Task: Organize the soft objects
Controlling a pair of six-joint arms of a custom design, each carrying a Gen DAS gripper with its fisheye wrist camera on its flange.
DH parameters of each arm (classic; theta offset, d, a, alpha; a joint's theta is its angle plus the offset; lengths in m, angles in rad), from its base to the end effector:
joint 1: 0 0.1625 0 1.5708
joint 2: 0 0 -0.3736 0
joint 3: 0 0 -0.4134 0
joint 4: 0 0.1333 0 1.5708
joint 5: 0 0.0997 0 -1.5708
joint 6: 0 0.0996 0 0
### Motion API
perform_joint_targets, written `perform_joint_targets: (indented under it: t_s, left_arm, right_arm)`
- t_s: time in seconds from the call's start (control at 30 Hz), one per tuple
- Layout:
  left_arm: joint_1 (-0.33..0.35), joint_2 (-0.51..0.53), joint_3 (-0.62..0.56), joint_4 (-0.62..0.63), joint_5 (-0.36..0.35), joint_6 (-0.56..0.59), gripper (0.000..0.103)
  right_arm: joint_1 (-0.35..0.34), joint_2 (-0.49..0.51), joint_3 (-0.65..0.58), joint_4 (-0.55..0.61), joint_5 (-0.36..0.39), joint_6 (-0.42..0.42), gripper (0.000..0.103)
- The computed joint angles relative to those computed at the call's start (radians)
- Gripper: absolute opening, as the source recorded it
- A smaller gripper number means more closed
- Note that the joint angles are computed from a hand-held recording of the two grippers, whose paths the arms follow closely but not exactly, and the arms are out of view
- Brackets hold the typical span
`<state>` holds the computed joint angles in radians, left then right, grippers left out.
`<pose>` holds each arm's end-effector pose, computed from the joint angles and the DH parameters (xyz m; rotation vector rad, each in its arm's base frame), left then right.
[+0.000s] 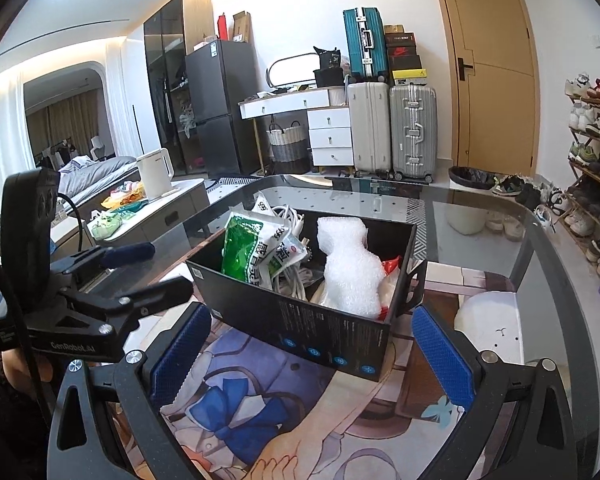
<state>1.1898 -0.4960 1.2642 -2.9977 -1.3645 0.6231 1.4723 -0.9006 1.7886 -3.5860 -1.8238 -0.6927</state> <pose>-0.1416 -0.7667 0.0370 1.2273 2.4361 -0.8909 0.0466 -0.6304 0.1832 0.4800 -2.1780 1.1875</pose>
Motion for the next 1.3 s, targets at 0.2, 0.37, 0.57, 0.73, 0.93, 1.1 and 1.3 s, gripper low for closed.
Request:
perform_joint_targets:
  t_s: [0.2, 0.37, 0.57, 0.73, 0.93, 1.1, 1.3]
  left_arm:
    - [0.002, -0.004, 0.022, -0.043, -0.012, 0.014, 0.103]
    - [0.003, -0.008, 0.036, -0.067, -0.006, -0.002, 0.103]
    - [0.001, -0.015, 0.065, -0.13, -0.007, 0.015, 0.103]
    - [0.001, -0.026, 0.093, -0.174, -0.013, 0.037, 0.103]
    - [0.005, -0.03, 0.102, -0.192, -0.023, 0.039, 0.103]
    - [0.009, -0.033, 0.103, -0.193, -0.029, 0.028, 0.103]
    - [0.012, -0.031, 0.097, -0.185, -0.031, 0.018, 0.103]
  right_arm:
    - [-0.012, 0.0, 0.023, -0.066, 0.02, -0.007, 0.102]
    - [-0.014, -0.002, 0.029, -0.09, 0.028, -0.014, 0.102]
    - [-0.015, 0.002, 0.038, -0.115, 0.046, -0.031, 0.102]
    - [-0.022, 0.004, 0.049, -0.148, 0.069, -0.046, 0.102]
    - [-0.024, 0.002, 0.059, -0.162, 0.085, -0.056, 0.102]
    - [-0.026, 0.0, 0.068, -0.177, 0.094, -0.065, 0.102]
    - [-0.024, 0.002, 0.067, -0.181, 0.095, -0.071, 0.102]
